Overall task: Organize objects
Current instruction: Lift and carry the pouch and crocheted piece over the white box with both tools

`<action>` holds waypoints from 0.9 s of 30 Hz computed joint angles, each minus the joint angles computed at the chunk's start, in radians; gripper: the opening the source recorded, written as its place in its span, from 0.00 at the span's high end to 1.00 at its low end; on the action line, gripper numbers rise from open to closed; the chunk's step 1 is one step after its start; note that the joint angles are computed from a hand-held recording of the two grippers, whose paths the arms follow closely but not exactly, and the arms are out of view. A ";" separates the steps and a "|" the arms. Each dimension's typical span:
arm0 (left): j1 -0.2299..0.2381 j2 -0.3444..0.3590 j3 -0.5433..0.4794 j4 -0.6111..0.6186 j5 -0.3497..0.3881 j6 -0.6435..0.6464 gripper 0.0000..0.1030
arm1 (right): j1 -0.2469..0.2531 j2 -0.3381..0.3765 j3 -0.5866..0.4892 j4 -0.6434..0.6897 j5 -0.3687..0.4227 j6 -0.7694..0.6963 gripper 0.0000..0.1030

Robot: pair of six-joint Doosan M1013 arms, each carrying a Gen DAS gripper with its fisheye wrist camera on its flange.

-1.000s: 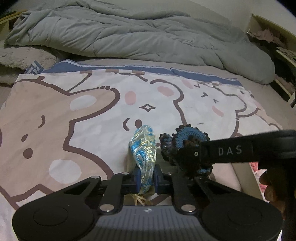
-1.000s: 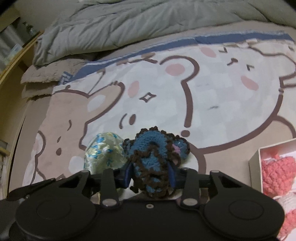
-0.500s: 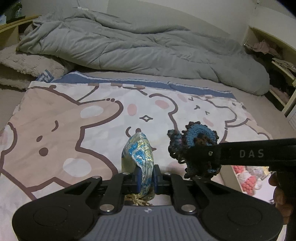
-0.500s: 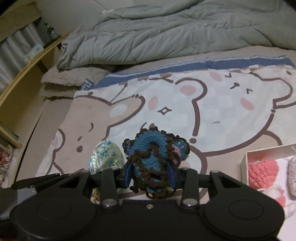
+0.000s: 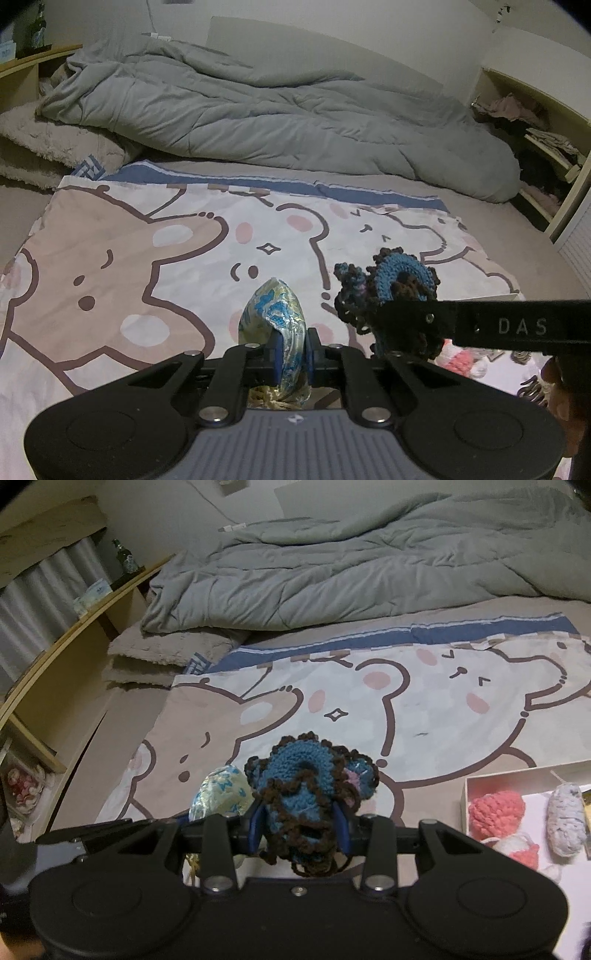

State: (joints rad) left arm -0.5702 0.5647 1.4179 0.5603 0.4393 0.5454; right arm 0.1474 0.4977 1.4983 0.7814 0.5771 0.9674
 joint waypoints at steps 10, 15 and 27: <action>-0.026 -0.011 0.006 -0.044 -0.063 0.039 0.88 | -0.037 -0.046 0.056 0.026 -0.034 -0.030 0.62; -0.037 -0.002 -0.007 -0.125 -0.097 0.110 0.88 | -0.068 -0.066 0.084 0.042 -0.049 -0.038 0.62; -0.066 0.034 -0.054 -0.443 -0.143 0.414 0.88 | -0.144 -0.110 0.151 0.051 -0.088 -0.022 0.62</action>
State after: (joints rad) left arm -0.6366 0.5982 1.3636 0.1172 0.2960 0.9593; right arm 0.0035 0.3875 1.6496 0.8326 0.4888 0.9457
